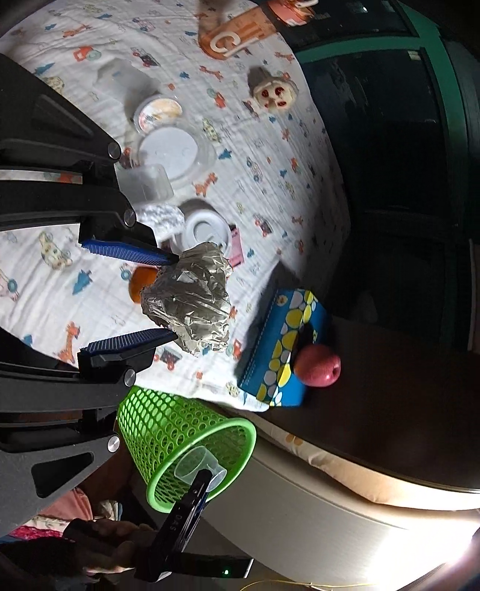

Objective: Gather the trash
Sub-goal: 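Carry the cup and foil ball to the green basket and release both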

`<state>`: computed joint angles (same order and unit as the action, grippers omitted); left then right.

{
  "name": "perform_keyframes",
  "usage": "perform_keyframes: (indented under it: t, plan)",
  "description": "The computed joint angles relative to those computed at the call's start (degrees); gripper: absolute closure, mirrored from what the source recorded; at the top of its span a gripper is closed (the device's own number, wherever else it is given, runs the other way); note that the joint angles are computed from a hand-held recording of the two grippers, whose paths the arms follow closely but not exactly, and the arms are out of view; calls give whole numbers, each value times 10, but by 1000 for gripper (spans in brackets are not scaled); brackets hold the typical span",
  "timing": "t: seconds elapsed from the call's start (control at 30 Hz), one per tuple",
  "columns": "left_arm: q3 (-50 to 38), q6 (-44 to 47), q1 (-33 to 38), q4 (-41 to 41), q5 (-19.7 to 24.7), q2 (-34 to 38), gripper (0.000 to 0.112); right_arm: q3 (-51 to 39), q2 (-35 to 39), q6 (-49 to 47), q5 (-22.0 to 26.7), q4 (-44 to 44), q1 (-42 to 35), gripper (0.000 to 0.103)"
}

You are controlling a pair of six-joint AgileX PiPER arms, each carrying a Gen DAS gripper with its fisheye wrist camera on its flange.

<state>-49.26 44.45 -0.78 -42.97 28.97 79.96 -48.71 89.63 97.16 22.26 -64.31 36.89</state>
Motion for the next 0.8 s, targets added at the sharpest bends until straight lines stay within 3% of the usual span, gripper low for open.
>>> perform_keyframes:
  t: [0.33, 0.5, 0.6, 0.8]
  plan:
    - [-107, -163, -161, 119, -18, 81, 78, 62, -10, -7, -58, -15, -118, 53]
    - [-168, -229, -221, 169, -11, 132, 78, 88, -11, 28, -85, -61, -147, 52]
    - [-205, -261, -249, 195, -3, 161, 78, 105, -18, 62, -100, -98, -162, 44]
    - [-269, -314, -298, 232, 11, 214, 78, 144, -57, 125, -114, -175, -181, 43]
